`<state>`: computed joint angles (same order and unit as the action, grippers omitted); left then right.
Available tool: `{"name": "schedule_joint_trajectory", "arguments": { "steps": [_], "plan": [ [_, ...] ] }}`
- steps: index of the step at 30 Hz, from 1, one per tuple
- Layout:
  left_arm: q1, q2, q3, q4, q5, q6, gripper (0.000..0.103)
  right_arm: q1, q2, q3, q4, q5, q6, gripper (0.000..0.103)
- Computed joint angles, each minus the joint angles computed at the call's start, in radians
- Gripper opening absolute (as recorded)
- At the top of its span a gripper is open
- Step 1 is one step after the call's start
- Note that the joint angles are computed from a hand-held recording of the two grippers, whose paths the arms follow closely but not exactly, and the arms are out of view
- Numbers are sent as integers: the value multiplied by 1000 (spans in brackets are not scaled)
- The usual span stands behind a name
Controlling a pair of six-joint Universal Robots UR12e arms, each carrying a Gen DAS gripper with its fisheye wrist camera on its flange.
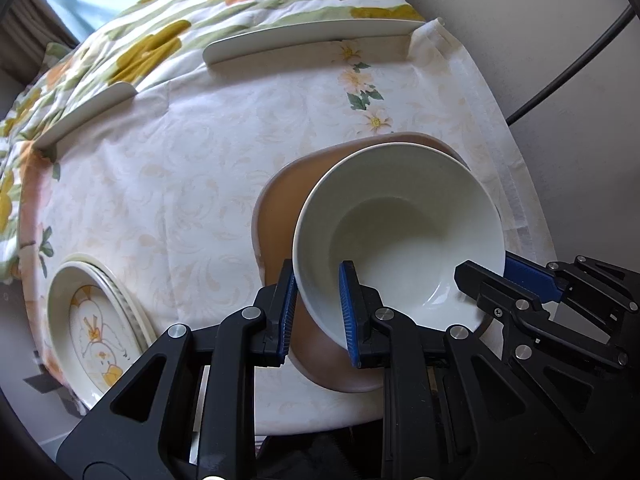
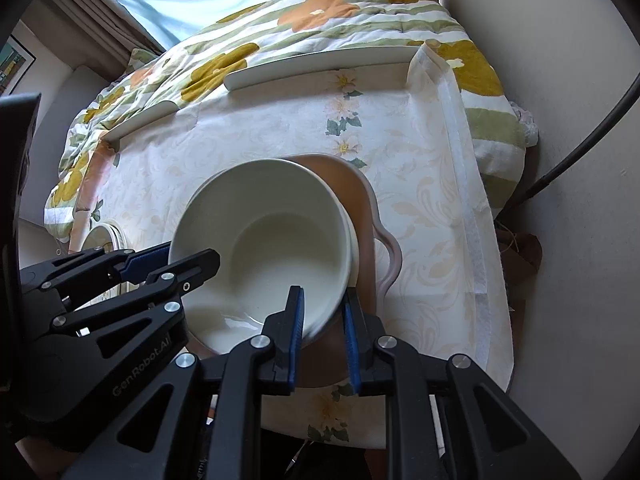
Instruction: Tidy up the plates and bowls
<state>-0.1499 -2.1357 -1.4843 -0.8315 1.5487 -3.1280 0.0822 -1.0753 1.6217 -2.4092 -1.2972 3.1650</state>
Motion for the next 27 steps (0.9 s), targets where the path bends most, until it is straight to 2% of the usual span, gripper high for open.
{"name": "schedule_joint_trajectory", "arguments": {
  "steps": [8,12,18,19,20,22,23,24,25,26,27],
  "plan": [
    [3,1,-1,1,-10,-5,17,0,0,2,-9,1,-10,17],
    [13,9,-9,12,-40,-14,17,-3,-7,9,-21,12,-9,17],
    [39,67,-70,141,-93,-37,17,-19,-49,46,-101,31,-31,17],
    [46,82,-89,180,-104,-42,20,-23,-57,54,-116,43,-34,17],
    [51,94,-103,213,-115,-47,27,-28,-66,63,-137,53,-40,17],
    [57,114,-129,274,-109,-56,61,-32,-86,85,-191,53,-51,19],
    [56,126,-149,323,-85,-60,89,-33,-95,97,-221,46,-55,25],
    [57,134,-164,360,-68,-59,100,-33,-103,109,-248,36,-57,51],
    [59,143,-181,401,-59,-53,100,-34,-110,119,-271,31,-57,88],
    [61,149,-193,423,-59,-43,101,-37,-117,132,-298,34,-57,99],
    [63,153,-197,423,-57,-33,101,-40,-123,145,-324,36,-55,102]
  ]
}}
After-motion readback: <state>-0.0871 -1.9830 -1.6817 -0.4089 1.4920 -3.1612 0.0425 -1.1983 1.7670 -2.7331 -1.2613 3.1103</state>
